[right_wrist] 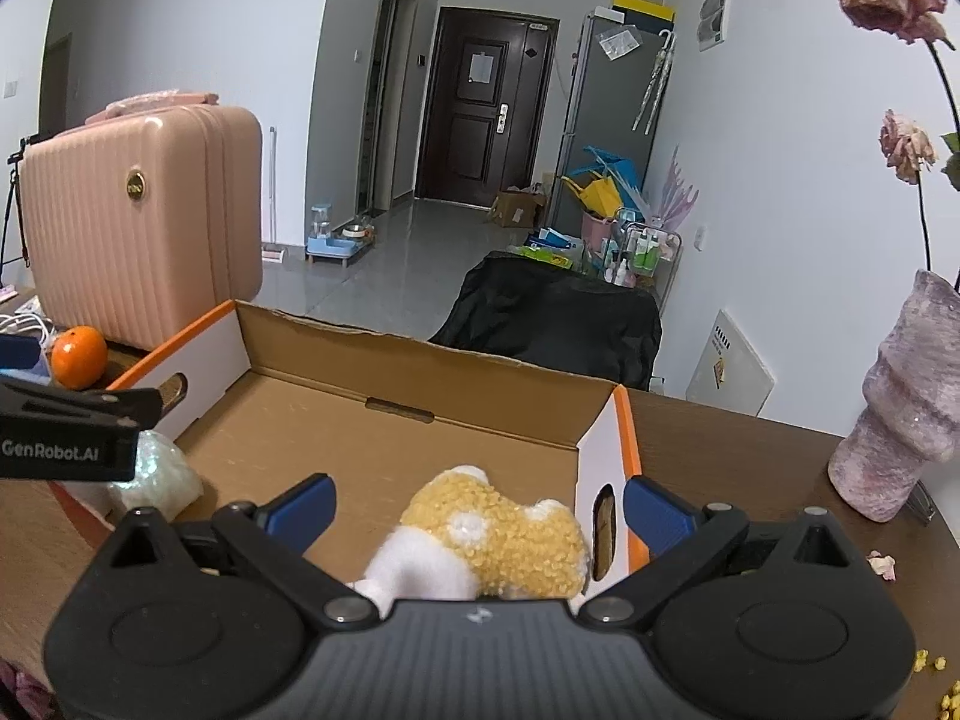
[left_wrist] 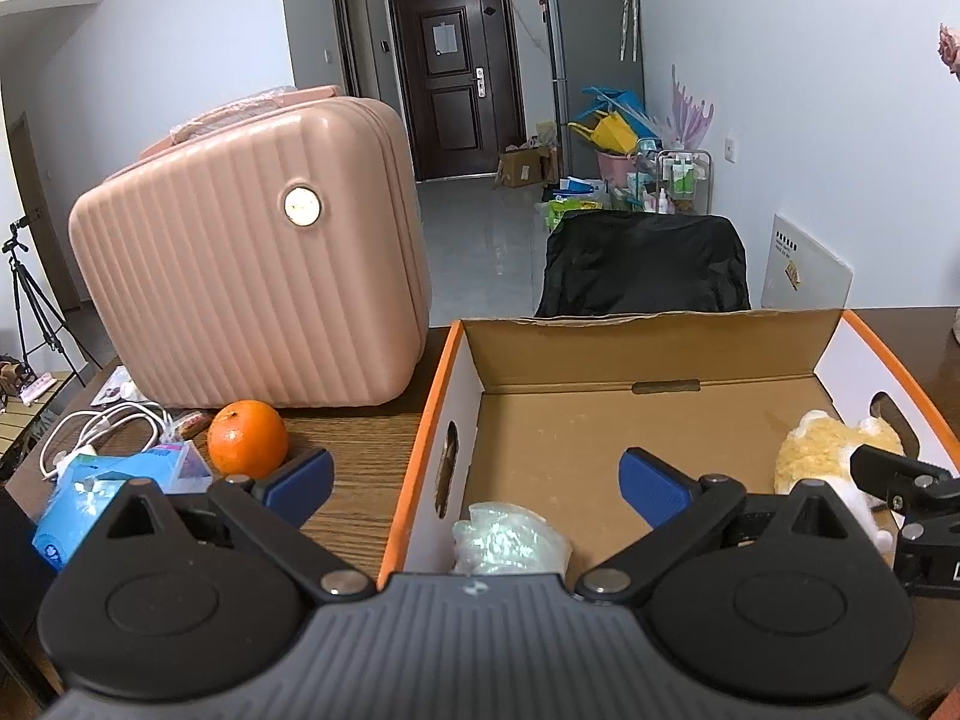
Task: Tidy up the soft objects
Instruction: 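Lower both items into the box and open both tools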
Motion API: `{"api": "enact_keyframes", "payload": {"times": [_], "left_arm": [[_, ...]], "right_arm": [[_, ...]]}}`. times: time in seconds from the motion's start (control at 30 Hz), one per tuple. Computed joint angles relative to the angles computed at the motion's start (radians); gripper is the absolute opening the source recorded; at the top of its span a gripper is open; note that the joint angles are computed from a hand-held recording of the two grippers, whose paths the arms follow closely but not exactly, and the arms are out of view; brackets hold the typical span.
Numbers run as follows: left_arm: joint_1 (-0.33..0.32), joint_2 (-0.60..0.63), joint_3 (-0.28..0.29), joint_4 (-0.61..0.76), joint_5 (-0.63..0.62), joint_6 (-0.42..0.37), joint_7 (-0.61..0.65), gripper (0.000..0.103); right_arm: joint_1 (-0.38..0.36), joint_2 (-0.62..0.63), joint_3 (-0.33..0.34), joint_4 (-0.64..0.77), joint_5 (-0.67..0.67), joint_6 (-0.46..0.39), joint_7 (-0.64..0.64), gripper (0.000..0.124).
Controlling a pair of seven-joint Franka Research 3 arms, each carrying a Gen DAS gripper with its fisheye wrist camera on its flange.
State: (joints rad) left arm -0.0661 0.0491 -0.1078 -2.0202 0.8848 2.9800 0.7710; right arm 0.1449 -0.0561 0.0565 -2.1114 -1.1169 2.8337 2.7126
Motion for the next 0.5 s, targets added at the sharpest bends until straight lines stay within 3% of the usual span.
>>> {"api": "enact_keyframes", "payload": {"times": [0.5], "left_arm": [[0.06, -0.167, -0.038, -0.164, -0.021, 0.059, 0.018, 0.103]], "right_arm": [[-0.057, -0.18, 0.085, -0.144, -0.037, -0.009, 0.073, 0.102]]}}
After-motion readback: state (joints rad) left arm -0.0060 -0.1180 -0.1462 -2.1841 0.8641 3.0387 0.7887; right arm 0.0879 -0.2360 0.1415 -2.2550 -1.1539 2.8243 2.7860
